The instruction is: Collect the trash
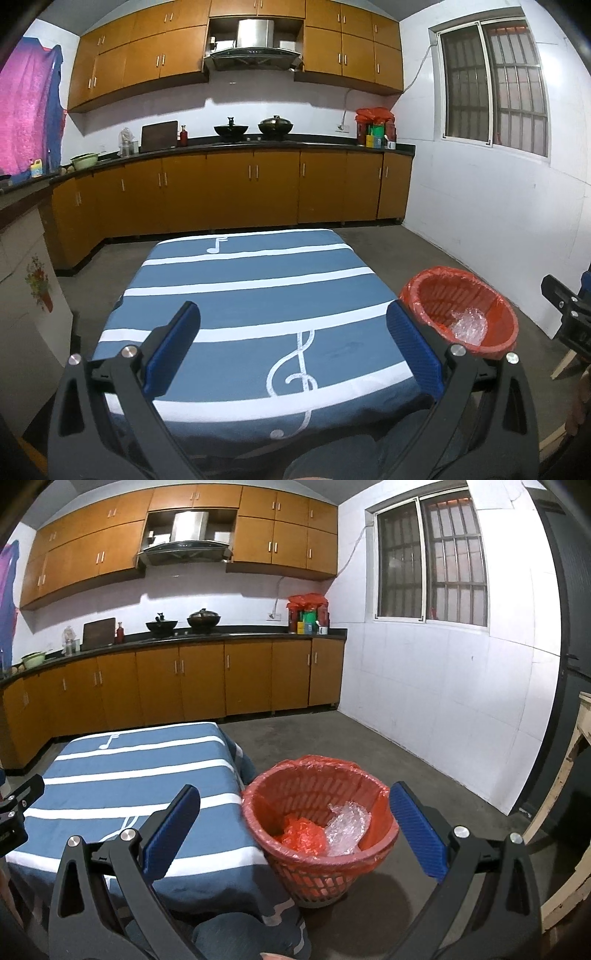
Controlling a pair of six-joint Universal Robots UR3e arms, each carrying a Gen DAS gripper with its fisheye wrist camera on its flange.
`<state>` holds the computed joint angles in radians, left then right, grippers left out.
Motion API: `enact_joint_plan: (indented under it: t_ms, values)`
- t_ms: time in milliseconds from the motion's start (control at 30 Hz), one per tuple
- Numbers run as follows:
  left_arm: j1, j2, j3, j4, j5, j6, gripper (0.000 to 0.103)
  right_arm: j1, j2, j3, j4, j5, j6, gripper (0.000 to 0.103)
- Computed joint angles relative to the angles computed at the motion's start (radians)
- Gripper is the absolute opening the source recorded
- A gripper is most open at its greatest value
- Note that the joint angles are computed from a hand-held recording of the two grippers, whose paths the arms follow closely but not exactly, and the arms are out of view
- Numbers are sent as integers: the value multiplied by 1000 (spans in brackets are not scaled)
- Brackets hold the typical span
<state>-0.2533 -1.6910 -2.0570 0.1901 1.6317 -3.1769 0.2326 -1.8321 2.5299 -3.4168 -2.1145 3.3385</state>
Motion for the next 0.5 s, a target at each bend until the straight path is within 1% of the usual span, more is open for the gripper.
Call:
enact_joint_plan:
  t_ms: [133, 333, 500]
  values:
    - [-11, 26, -40, 22, 29, 5, 99, 48, 5, 3, 8, -41, 28, 101]
    - [-21, 58, -85, 38, 46, -2, 99, 121, 10, -2, 44, -113, 77, 101]
    - [-34, 70, -111, 56, 61, -2, 99, 153, 1, 9, 70, -142, 114, 101]
